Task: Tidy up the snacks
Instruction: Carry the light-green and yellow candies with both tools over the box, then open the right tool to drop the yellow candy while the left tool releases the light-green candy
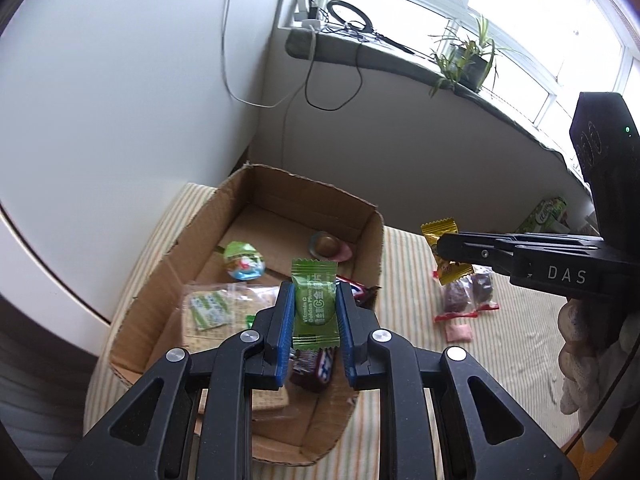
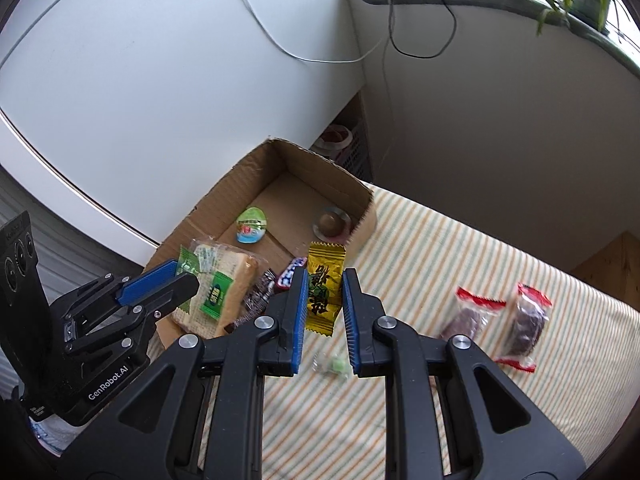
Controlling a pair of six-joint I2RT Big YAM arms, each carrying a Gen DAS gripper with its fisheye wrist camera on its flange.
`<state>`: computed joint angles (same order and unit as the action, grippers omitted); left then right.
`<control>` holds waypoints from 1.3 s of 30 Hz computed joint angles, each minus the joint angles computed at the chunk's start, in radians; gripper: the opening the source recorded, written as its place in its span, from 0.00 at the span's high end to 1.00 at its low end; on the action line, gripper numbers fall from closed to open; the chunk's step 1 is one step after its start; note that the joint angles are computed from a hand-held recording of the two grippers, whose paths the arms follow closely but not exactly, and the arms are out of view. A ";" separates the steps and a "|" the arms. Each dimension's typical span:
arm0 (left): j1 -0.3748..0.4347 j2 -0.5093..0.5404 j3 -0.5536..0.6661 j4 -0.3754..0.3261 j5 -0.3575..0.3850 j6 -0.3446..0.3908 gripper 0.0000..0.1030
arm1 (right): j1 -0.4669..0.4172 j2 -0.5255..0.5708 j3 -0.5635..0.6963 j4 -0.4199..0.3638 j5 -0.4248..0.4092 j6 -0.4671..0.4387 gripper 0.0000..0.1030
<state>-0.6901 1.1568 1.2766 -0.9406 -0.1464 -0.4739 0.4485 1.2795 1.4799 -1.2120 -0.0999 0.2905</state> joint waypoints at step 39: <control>0.089 0.043 0.031 -0.024 0.016 0.008 0.71 | 0.059 0.146 0.104 0.044 0.001 -0.035 0.49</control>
<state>-0.6007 1.1996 1.3079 -0.9650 -0.1304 -0.4661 0.5080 1.4254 1.5835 -1.1676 -0.0993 0.2556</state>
